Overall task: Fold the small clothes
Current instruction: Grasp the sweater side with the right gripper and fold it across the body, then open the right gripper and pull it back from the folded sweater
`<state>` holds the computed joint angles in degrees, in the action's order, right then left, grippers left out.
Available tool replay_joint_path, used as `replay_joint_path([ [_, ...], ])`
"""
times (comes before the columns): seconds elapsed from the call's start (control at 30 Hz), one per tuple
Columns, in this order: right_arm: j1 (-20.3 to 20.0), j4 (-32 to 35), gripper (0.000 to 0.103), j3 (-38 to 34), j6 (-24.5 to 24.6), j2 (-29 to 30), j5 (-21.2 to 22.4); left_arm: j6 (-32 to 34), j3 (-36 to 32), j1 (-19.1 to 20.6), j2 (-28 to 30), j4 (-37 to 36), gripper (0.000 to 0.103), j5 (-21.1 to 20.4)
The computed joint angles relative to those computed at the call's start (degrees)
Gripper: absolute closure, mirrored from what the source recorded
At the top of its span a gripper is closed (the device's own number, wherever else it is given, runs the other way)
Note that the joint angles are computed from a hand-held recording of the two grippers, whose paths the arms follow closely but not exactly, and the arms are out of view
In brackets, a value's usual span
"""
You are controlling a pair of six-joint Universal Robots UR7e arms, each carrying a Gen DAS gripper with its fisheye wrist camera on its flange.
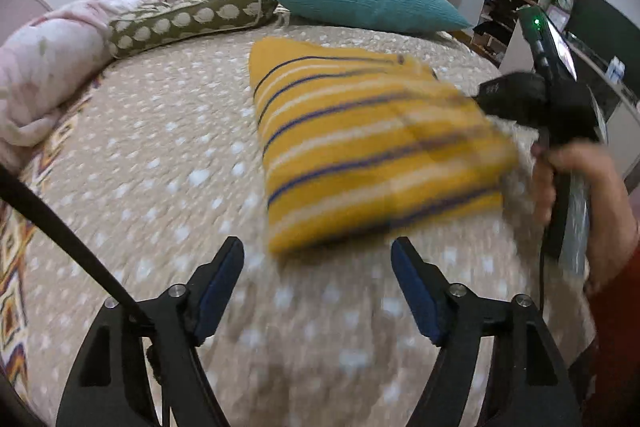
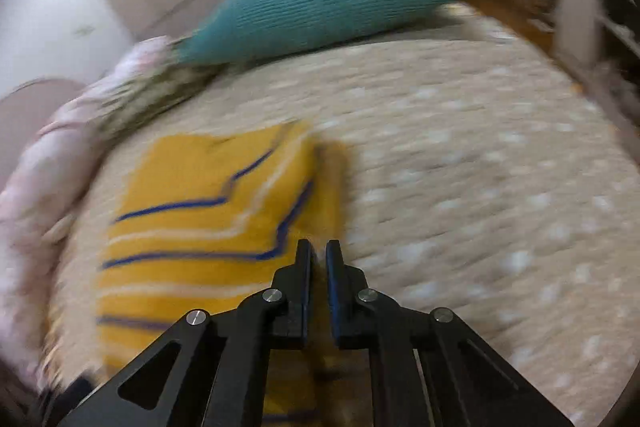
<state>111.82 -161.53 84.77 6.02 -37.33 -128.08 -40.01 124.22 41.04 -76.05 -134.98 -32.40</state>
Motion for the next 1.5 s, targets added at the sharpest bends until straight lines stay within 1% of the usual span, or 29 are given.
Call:
replay_joint_path([
  [0.03, -0.34, -1.63, 0.096, 0.85, 0.04, -0.35, -2.00, -0.64, 1.45, -0.91, -0.94, 0.28, 0.024, 0.30],
  [0.07, -0.52, -4.00, 0.096, 3.53, 1.21, -2.11, -1.59, -1.06, 2.46, -1.52, -1.45, 0.40, 0.022, 0.54],
  [0.13, -1.86, -8.06, 0.096, 10.00, 3.34, -6.76, 4.80, -4.01, 4.95, -3.30, -2.46, 2.93, 0.022, 1.86],
  [0.17, -2.05, -10.54, 0.096, 13.92, 3.98, -9.29, 6.32, -5.26, 5.96, -3.77, -2.71, 3.72, 0.022, 2.33],
  [0.23, -1.66, -14.78, 0.096, 20.14, 3.64, -12.90, 7.35, -7.17, 7.29, -4.05, -2.92, 4.53, 0.022, 2.26],
  [0.3, -0.79, -16.60, 0.096, 23.90, 3.71, -14.95, 7.22, -8.53, 8.06, -3.75, -2.80, 4.45, 0.022, 1.23],
  [0.37, 0.36, -18.55, 0.096, 27.92, 3.47, -17.03, 6.14, -9.99, 8.36, -3.35, -2.56, 5.15, 0.022, 0.03],
  [0.47, 2.27, -20.59, 0.096, 31.69, 2.66, -18.36, 3.28, -13.15, 9.92, -4.42, -3.31, 5.67, 0.021, 0.12],
  [0.57, 3.21, -21.67, 0.096, 34.47, 2.62, -19.48, 2.84, -15.58, 10.23, -4.83, -3.93, 7.16, 0.021, -0.17],
  [0.73, 4.49, -22.83, 0.095, 37.23, 2.93, -20.16, 1.77, -18.51, 10.23, -5.51, -4.55, 10.59, 0.019, -0.33],
  [0.8, 4.87, -23.36, 0.092, 37.95, 3.11, -20.29, 1.30, -19.66, 10.21, -5.73, -4.11, 11.33, 0.016, -0.15],
  [0.83, 5.05, -23.71, 0.087, 38.28, 3.24, -20.33, 1.08, -20.08, 10.63, -5.86, -4.32, 11.16, 0.014, -0.24],
  [0.87, 5.19, -24.22, 0.078, 38.50, 3.36, -20.24, 0.85, -20.18, 10.97, -5.79, -4.57, 10.53, 0.012, -0.40],
  [0.93, 5.60, -24.96, 0.069, 38.61, 3.56, -19.94, 0.11, -20.03, 11.79, -5.75, -4.99, 8.98, 0.011, -0.47],
  [1.13, 7.04, -25.79, 0.065, 37.86, 1.33, -18.25, -2.03, -20.45, 12.44, -5.93, -4.66, 8.59, 0.007, 0.41],
  [1.23, 6.90, -25.46, 0.064, 37.72, 1.65, -17.90, -1.35, -20.26, 12.72, -5.73, -4.66, 7.45, 0.005, 0.44],
  [1.37, 6.86, -24.78, 0.064, 37.64, 2.15, -17.58, -1.08, -18.35, 13.51, -5.47, -4.25, 3.78, 0.000, 0.43],
  [1.5, 7.17, -24.63, 0.064, 37.55, 2.37, -17.25, -1.33, -18.39, 13.46, -5.64, -3.72, 4.38, 0.000, 0.96],
])
